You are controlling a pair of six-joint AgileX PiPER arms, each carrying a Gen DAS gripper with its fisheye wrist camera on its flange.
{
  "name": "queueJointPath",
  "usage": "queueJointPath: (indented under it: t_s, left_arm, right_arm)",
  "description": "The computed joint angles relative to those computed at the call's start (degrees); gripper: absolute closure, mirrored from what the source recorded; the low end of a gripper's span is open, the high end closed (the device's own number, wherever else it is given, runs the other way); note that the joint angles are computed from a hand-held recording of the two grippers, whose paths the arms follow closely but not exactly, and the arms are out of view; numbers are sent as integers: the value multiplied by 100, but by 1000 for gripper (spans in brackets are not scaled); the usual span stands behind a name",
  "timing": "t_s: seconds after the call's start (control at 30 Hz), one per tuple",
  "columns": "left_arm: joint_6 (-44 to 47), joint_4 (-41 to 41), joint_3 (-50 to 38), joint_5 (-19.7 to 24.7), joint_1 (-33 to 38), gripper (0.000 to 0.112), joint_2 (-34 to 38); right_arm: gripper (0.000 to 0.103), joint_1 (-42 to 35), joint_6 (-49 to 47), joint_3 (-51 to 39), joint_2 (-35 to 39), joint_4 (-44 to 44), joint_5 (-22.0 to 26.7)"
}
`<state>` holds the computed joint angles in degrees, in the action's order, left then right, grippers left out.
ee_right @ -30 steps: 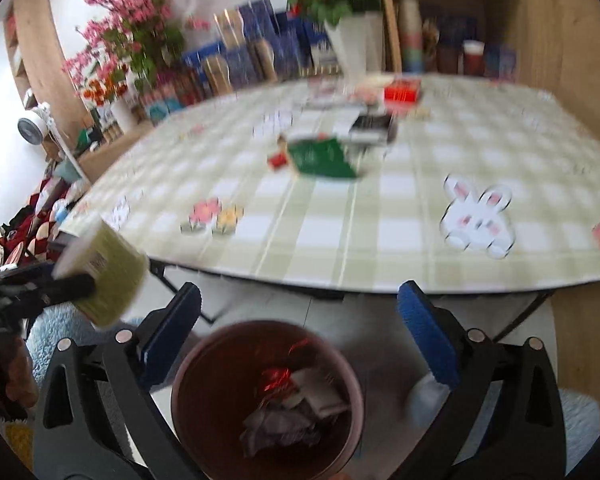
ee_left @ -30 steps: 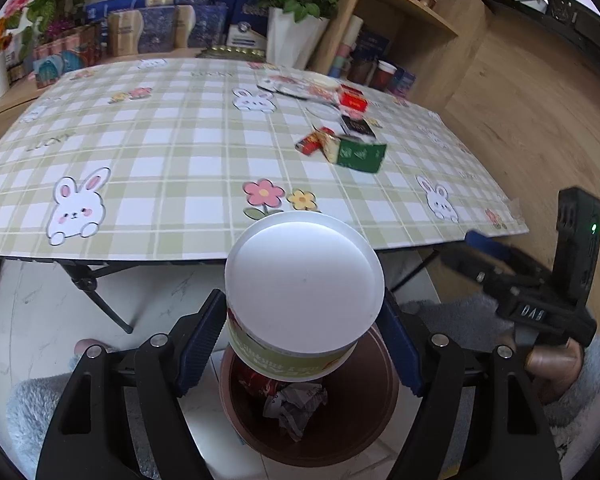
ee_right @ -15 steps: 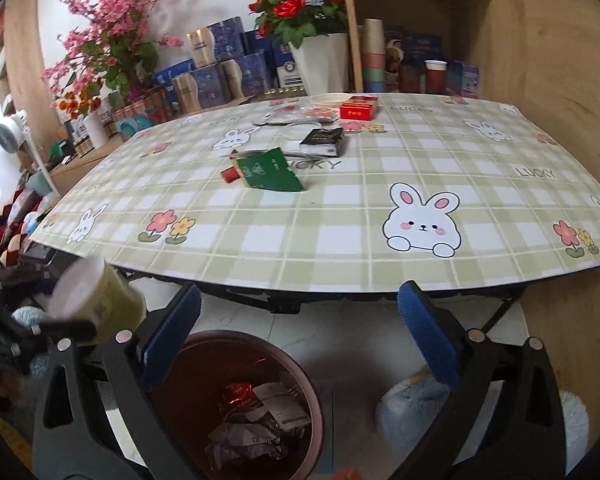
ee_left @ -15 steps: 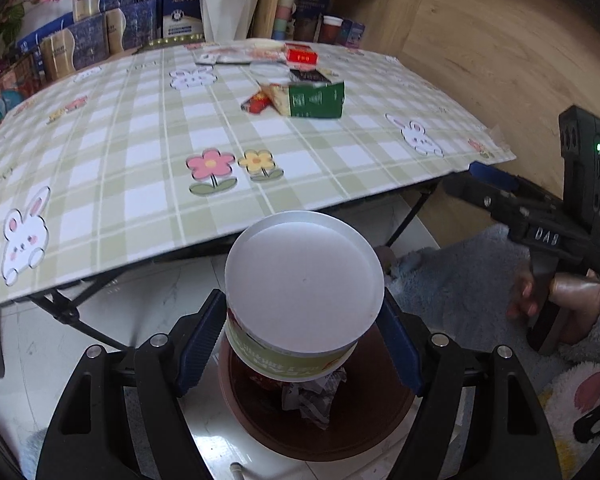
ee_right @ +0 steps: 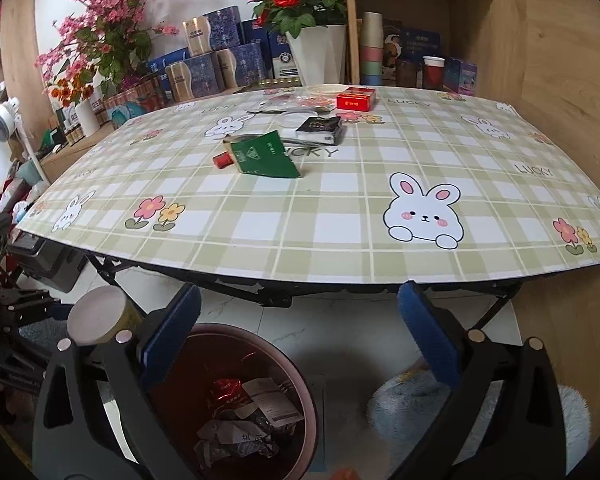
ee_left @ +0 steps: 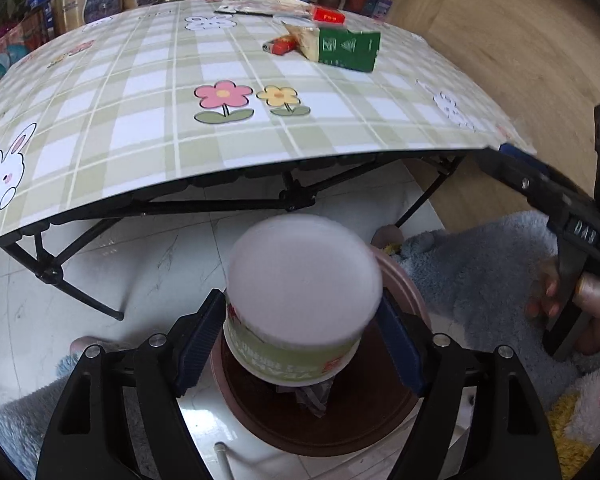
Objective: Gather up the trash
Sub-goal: 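Open the left gripper to drop the white-lidded green cup into the bin, then raise both grippers back over the remaining trash on the table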
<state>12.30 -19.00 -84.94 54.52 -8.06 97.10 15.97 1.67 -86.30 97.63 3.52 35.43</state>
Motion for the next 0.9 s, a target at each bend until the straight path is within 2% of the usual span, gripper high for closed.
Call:
queueJointPath:
  t_s: [0.1, 0.27, 0.4, 0.57, 0.9]
  left_arm:
    - [66, -120, 79, -147, 32, 25, -104]
    - [-94, -23, 188, -364, 37, 22, -238]
    - [-1025, 915, 331, -760, -141, 18, -458]
    - [-1587, 1233, 471, -1112, 0, 17, -634]
    - [-2203, 1697, 601, -1363, 53, 17, -744]
  right_arm:
    - [6, 43, 0, 16, -24, -78, -14]
    - [6, 32, 13, -7, 4, -64, 5]
    - [6, -11, -191, 31, -28, 185, -12]
    - [6, -8, -199, -7, 2, 181, 15]
    - [6, -54, -167, 15, 32, 268, -18]
